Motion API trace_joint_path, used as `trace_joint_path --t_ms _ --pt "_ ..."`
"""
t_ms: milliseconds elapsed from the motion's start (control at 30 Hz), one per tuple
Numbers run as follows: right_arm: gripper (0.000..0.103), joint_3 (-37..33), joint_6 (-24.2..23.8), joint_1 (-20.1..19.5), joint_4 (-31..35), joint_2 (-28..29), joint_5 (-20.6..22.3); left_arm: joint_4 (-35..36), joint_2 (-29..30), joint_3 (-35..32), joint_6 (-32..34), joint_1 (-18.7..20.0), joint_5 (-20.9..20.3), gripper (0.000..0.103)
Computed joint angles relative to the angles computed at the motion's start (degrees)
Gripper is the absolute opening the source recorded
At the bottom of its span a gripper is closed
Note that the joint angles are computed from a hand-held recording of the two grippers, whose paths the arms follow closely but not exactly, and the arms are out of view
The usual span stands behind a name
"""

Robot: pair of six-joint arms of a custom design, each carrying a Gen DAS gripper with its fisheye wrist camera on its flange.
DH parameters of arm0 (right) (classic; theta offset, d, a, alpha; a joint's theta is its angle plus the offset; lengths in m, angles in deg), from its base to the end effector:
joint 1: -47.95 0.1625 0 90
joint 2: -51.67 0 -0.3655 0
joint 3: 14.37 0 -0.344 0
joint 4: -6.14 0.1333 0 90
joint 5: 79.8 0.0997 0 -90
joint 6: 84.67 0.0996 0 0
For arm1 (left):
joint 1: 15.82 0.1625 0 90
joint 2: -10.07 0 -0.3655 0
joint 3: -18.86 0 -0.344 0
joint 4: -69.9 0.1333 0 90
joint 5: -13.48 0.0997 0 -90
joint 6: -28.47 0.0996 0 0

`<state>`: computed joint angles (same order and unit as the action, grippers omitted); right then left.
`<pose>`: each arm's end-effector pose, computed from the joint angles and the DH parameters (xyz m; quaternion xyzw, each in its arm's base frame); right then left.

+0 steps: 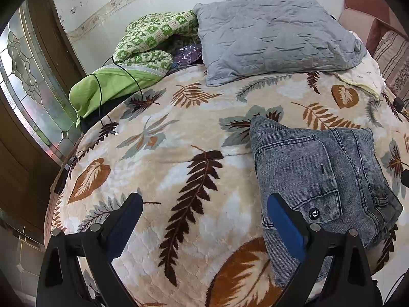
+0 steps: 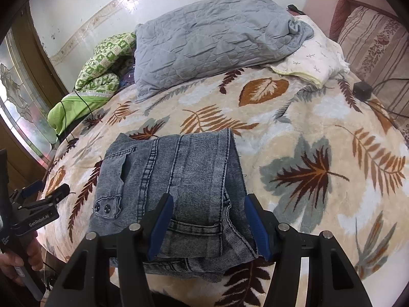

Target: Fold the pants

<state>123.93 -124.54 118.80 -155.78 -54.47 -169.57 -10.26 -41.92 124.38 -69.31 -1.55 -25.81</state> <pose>0.0181 -0.3556 0.3177 0.1698 -0.9250 0.2969 0.1659 -0.3531 -0.3069 0.0565 0.0737 0.7978 -0.3369 0.4945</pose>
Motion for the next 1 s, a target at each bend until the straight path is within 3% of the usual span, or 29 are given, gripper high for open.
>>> trace_joint_path --t_ms 233,1000 --pt "0.062 0.60 0.00 -0.31 0.21 -1.14 -0.02 -3.76 -0.08 1.64 2.35 -0.05 -1.13 0.098" --pt "0.062 0.18 0.46 -0.42 -2.17 3.98 -2.52 -9.40 -0.07 3.87 5.53 2.77 -2.56 0.098"
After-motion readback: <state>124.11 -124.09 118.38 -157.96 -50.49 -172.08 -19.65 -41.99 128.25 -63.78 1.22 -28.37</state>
